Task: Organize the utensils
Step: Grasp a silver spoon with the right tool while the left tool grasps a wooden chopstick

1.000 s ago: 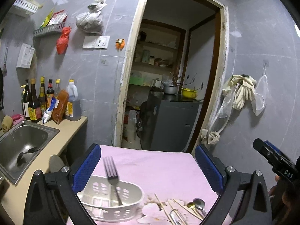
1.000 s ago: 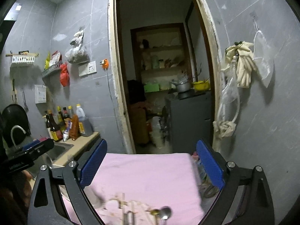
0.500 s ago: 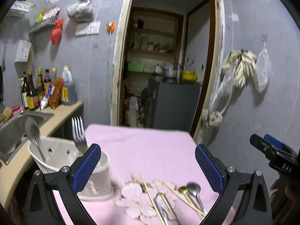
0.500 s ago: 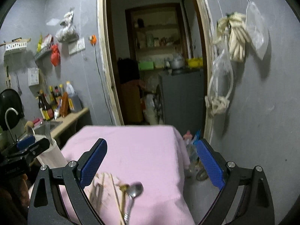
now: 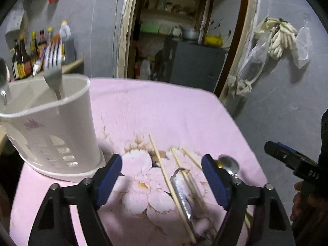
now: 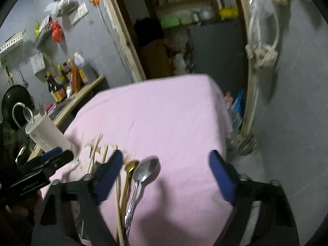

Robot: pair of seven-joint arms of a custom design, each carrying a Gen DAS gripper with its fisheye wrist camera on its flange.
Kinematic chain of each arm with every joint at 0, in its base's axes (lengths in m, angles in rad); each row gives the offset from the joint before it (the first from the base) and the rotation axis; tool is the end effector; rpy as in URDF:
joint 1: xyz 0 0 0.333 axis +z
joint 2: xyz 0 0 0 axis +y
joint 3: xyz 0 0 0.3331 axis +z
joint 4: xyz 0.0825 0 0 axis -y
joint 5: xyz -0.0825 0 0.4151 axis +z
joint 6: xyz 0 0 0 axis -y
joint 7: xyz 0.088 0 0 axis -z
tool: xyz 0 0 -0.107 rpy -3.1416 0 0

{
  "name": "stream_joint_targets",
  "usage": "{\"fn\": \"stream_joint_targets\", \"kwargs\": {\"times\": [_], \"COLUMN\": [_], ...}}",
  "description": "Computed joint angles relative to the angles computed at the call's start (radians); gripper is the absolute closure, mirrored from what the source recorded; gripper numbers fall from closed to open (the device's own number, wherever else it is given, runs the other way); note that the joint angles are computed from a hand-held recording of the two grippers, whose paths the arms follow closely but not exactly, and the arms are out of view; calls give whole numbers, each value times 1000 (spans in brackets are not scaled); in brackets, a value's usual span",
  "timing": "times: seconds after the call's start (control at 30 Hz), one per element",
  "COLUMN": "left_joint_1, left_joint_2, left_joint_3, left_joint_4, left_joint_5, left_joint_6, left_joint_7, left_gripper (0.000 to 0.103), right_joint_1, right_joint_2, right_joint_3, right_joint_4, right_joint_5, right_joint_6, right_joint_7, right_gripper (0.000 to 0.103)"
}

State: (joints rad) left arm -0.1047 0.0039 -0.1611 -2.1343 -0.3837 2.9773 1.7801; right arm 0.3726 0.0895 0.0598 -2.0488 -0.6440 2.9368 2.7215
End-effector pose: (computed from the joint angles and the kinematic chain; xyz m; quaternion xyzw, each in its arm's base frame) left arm 0.5992 -0.1361 0.5020 -0.6028 0.6823 -0.3630 0.1980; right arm 0.5629 0.3014 0.4816 -0.5977 0.6890 -0.1752 0.3706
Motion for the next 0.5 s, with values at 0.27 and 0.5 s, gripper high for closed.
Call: {"fn": "stream_joint_targets", "kwargs": {"times": [0.27, 0.5], "left_joint_1": [7, 17], "left_joint_2": [61, 97], "left_joint_3": [11, -1], "left_joint_4": [44, 102], "left_joint_5": [124, 85], "left_joint_6": [-56, -161], "left_joint_7": [-105, -61], "left_gripper": [47, 60], "right_joint_1": [-81, -143], "right_joint_2": [102, 145], "right_joint_3": [142, 237], "right_joint_4": [30, 64], "right_joint_5": [526, 827], "right_joint_6": [22, 22], "right_joint_7": [-483, -763], "right_gripper": [49, 63]}}
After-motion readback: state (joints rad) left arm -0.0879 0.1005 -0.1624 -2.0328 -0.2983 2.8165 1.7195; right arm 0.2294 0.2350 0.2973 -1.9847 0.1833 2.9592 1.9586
